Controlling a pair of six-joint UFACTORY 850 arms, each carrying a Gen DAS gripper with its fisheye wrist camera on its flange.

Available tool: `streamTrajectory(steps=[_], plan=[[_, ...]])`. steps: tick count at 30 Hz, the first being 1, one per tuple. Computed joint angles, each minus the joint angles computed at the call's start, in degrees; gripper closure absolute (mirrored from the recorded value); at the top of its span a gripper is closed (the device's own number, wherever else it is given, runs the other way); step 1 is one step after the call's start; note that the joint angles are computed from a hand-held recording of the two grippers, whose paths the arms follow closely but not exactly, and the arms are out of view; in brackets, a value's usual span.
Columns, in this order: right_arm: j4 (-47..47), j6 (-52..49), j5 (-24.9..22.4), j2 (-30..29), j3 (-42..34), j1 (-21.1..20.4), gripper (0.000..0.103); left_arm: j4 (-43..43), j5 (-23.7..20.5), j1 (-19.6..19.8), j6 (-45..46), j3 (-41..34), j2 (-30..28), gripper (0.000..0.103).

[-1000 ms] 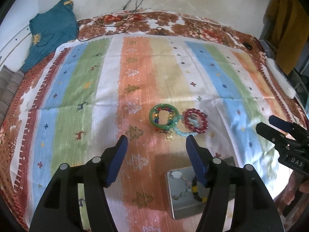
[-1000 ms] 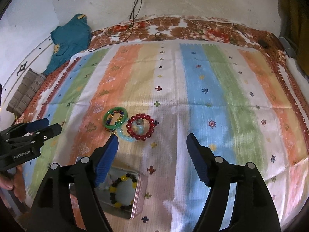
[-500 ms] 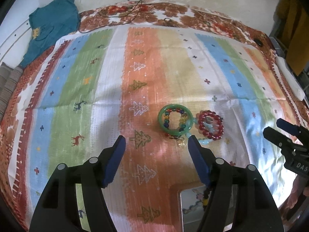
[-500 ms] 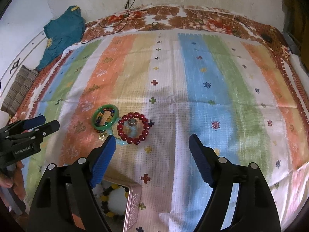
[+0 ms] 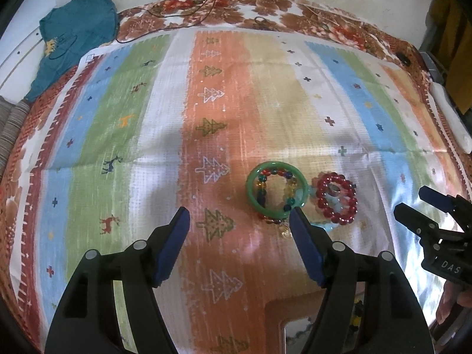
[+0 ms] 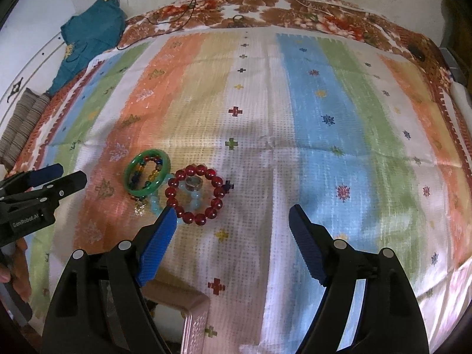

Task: Organize jewelry
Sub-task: 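Move both open tools back toward the green bangle and red bracelet, then grasp the green jade bangle with left tool while right tool grasps red bead bracelet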

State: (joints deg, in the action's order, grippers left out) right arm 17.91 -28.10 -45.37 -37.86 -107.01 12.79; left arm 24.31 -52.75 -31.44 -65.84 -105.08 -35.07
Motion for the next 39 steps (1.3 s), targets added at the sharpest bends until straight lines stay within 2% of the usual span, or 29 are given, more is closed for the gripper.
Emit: streamTrajectory(steps=[7, 12, 16, 22, 29, 31, 33, 39], plan=[[-3.5, 4.0, -0.7, -3.1, -3.2, 0.5, 0.025, -1.7, 0.3, 0.9, 2.6, -2.5, -2.3, 0.033], [-5.0, 5.3, -1.5, -4.8, -5.1, 1.0, 0.025, -10.8, 6.7, 3.6, 5.1, 0.1, -1.4, 0.033], [-5.6, 5.9, -1.6, -5.6, -6.1, 1.4, 0.025, -8.6, 3.2, 3.2, 6.0, -2.3, -3.6, 0.035], [-6.6, 6.6, -2.6, -7.7, -8.3, 2.0, 0.025, -10.7, 4.4, 4.3, 7.4, -2.1, -4.3, 0.036], [-8.0, 7.4, -4.4, -10.2, -10.8, 2.4, 0.025, -11.2, 3.8, 4.9, 8.9, -3.8, -6.2, 0.054], [-8.5, 7.4, -4.4, -10.7, -11.2, 2.5, 0.025, -10.2, 1.9, 4.7, 9.9, -5.2, -7.4, 0.054], [-9.6, 7.8, -4.6, -11.2, -11.6, 2.7, 0.035, -9.4, 0.8, 4.6, 10.6, -5.8, -7.9, 0.054], [-10.0, 7.4, -5.2, -12.0, -12.3, 2.9, 0.037, -10.7, 0.2, 4.6, 12.5, -5.6, -8.4, 0.059]])
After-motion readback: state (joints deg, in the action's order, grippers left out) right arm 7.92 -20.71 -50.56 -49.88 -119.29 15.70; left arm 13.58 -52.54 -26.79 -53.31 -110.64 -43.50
